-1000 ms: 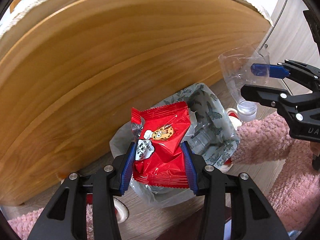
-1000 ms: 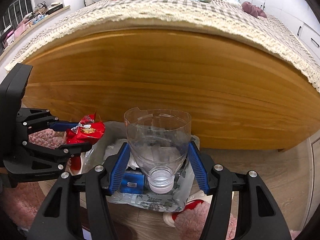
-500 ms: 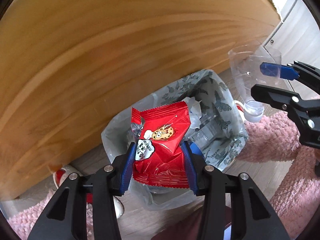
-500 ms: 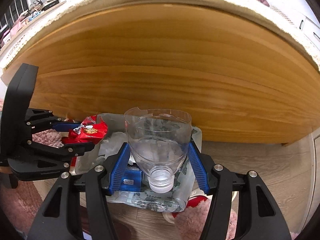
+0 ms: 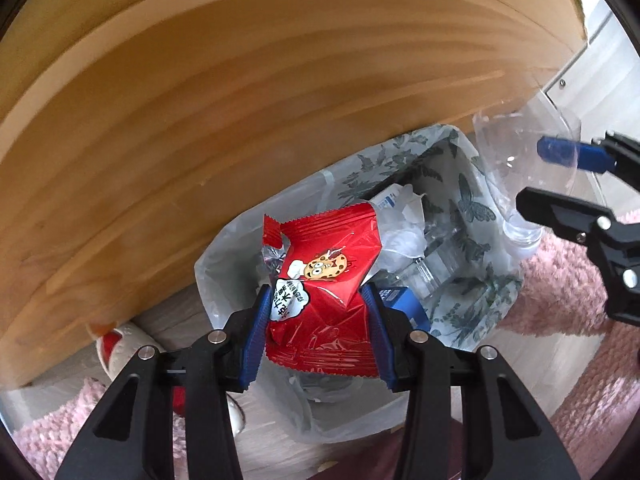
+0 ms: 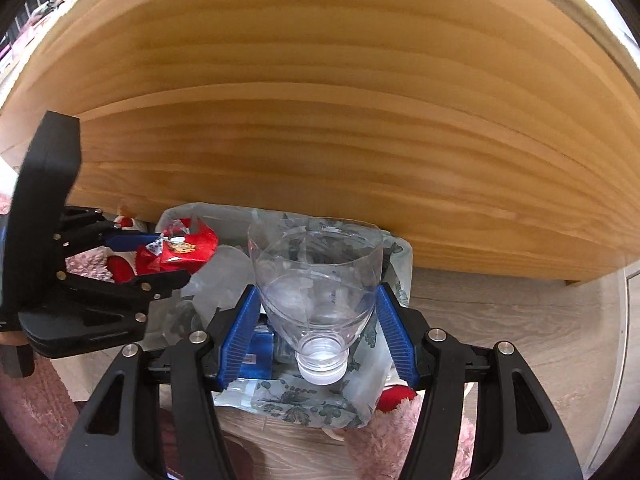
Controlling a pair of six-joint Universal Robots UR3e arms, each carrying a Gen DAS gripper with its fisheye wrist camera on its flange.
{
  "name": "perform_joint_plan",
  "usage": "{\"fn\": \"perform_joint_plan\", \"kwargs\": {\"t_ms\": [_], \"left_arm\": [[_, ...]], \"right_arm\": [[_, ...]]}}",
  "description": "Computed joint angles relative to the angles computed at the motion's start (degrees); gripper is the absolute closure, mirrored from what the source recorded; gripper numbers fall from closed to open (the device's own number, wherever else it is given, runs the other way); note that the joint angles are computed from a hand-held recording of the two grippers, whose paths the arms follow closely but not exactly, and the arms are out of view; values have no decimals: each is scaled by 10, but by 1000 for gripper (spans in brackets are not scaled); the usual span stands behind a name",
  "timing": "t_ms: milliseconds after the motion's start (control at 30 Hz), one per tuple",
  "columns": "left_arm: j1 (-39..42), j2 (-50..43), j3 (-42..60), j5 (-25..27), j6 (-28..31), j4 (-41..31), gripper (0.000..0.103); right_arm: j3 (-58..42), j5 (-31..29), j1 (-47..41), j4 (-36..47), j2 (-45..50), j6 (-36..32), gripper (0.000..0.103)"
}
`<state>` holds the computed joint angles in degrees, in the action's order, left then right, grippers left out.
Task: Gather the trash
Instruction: 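Lower the red packet and clear bottle down into the floor bin with both tools, then open the left tool to drop the red packet while the right tool releases the bottle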
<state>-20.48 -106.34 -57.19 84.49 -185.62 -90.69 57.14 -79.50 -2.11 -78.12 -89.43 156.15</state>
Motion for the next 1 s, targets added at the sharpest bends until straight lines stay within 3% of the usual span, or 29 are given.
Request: {"fn": "perform_joint_plan", "kwargs": {"t_ms": [400, 1000], "left_arm": [[8, -11, -25, -23, -23, -3, 60], [26, -19, -41, -40, -27, -9, 55]], "right_arm": [[62, 7, -9, -36, 3, 26, 45], [76, 17, -5, -58, 41, 48, 45]]}}
